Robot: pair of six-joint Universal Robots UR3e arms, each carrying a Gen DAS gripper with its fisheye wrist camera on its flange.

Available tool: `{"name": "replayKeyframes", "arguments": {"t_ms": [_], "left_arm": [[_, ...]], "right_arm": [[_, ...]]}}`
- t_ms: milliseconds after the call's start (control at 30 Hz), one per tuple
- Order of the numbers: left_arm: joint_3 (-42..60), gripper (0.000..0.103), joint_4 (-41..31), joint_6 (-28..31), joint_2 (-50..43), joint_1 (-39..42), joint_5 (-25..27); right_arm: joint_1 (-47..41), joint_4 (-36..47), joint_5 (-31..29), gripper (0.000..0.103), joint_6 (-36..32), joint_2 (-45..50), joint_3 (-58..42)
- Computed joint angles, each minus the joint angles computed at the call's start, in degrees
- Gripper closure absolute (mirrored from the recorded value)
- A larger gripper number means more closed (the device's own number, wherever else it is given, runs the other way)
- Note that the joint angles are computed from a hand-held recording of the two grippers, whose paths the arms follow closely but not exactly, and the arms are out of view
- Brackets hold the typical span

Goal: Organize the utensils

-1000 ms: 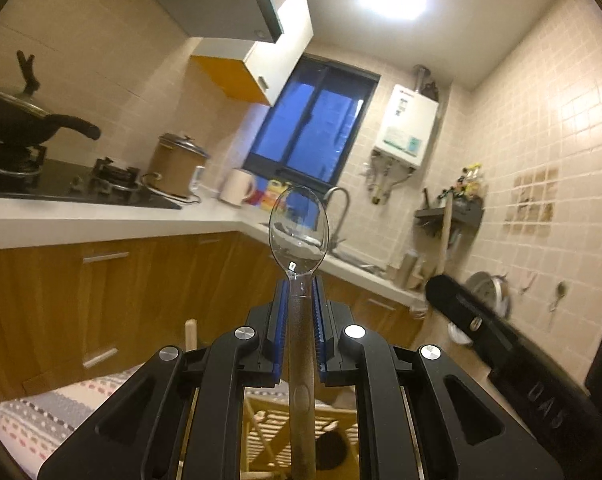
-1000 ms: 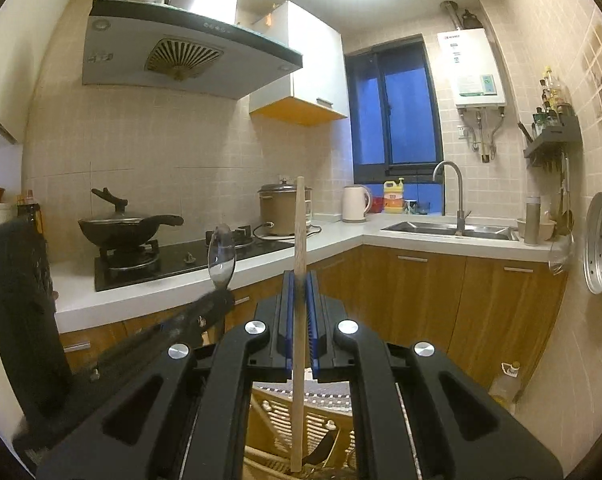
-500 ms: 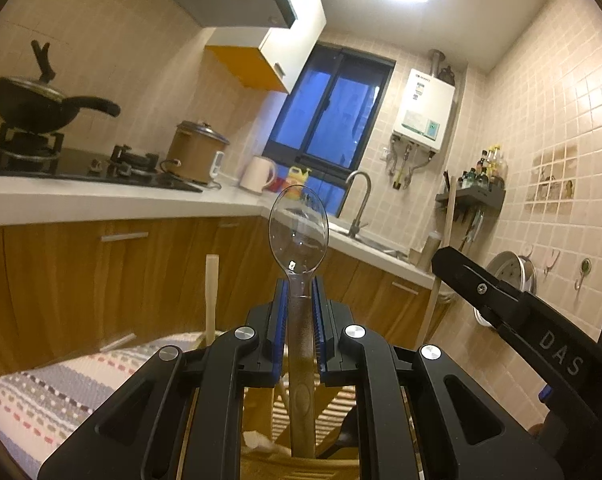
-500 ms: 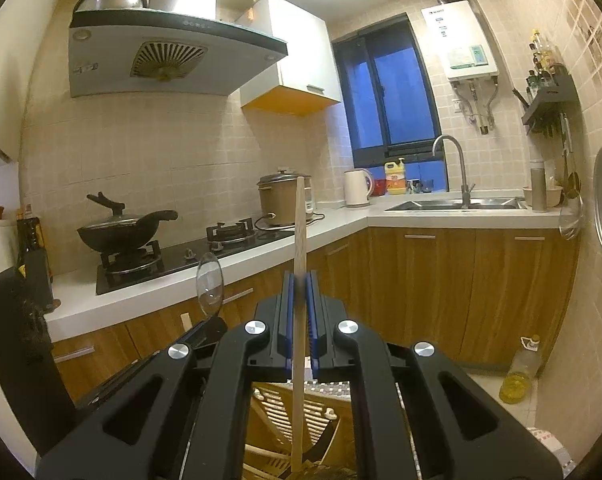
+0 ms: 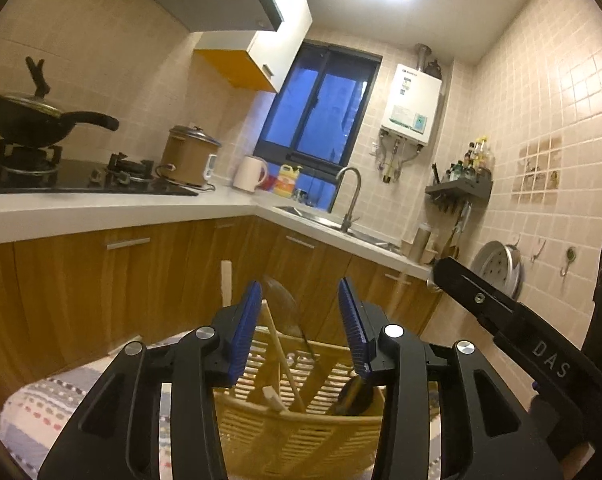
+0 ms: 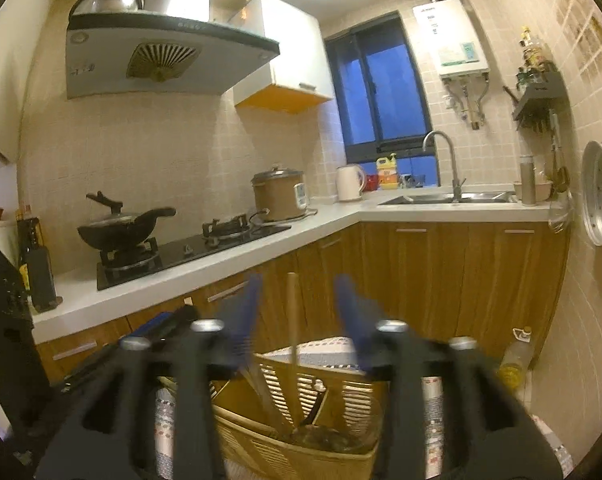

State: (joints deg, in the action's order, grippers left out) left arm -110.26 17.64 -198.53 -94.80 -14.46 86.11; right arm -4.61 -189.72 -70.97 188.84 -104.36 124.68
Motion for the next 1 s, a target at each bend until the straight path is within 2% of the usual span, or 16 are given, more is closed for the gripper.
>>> {"name": "replayKeyframes", "arguments": {"t_ms": [233, 333, 433, 500, 533, 633, 667, 733, 767, 800, 900, 967, 1000], "left_arm": [[-8.48, 0.062, -0.88, 1.54, 12.06, 1.47, 0.14], [-12.42, 0.061, -1.91, 2.64, 17.47, 1.48, 0.86], [-17.03, 0.055, -3.33, 3.70, 22.76, 1.14, 2.25], [-20.46, 0.048, -3.31, 4.76, 25.30, -0.04, 5.06], [-21.65, 0.041, -3.22, 5.28, 25.89, -0.67, 6.44], [-25.47, 0.035, -2.82, 6.66, 27.33, -3.26, 10.86], [-26.28, 0.030, -2.34, 7.22, 26.90, -4.48, 12.71], [-27.25, 0.026, -0.09, 8.00, 24.85, -7.33, 17.37], [-27.73, 0.022, 1.72, 8.32, 23.28, -8.85, 19.81], [-27.99, 0.020, 3.31, 8.62, 21.51, -10.48, 22.61], [-29.53, 0.015, 7.49, 7.54, 18.31, -11.81, 26.73], [-29.87, 0.015, 10.41, 6.30, 15.74, -13.35, 30.97], [-30.50, 0.015, 10.91, 5.60, 15.52, -12.90, 31.36]], "right_arm": [[-2.80, 8.62, 1.52, 0.056, 0.32, -14.02, 4.42], [-2.02, 12.87, 0.31, 0.055, -0.40, -19.31, 6.72], [0.38, 14.65, -2.87, 0.049, -0.22, -23.03, 9.87], [3.31, 15.11, -6.30, 0.048, 0.12, -25.31, 13.11], [5.90, 14.63, -9.31, 0.048, 0.49, -25.70, 14.84], [12.33, 12.37, -16.85, 0.047, 1.91, -24.72, 18.12], [14.00, 11.43, -18.76, 0.045, 2.38, -24.13, 18.95], [18.19, 8.40, -23.18, 0.040, 3.96, -22.38, 20.88], [20.07, 6.76, -25.20, 0.039, 4.33, -21.28, 21.49], [23.97, 3.76, -29.67, 0.038, 4.79, -18.31, 21.66], [33.33, -3.95, -41.48, 0.034, 6.33, -9.78, 21.45], [36.70, -7.31, -45.96, 0.032, 8.32, -5.90, 22.00], [37.65, -8.06, -47.54, 0.032, 8.76, -4.68, 22.07]]}}
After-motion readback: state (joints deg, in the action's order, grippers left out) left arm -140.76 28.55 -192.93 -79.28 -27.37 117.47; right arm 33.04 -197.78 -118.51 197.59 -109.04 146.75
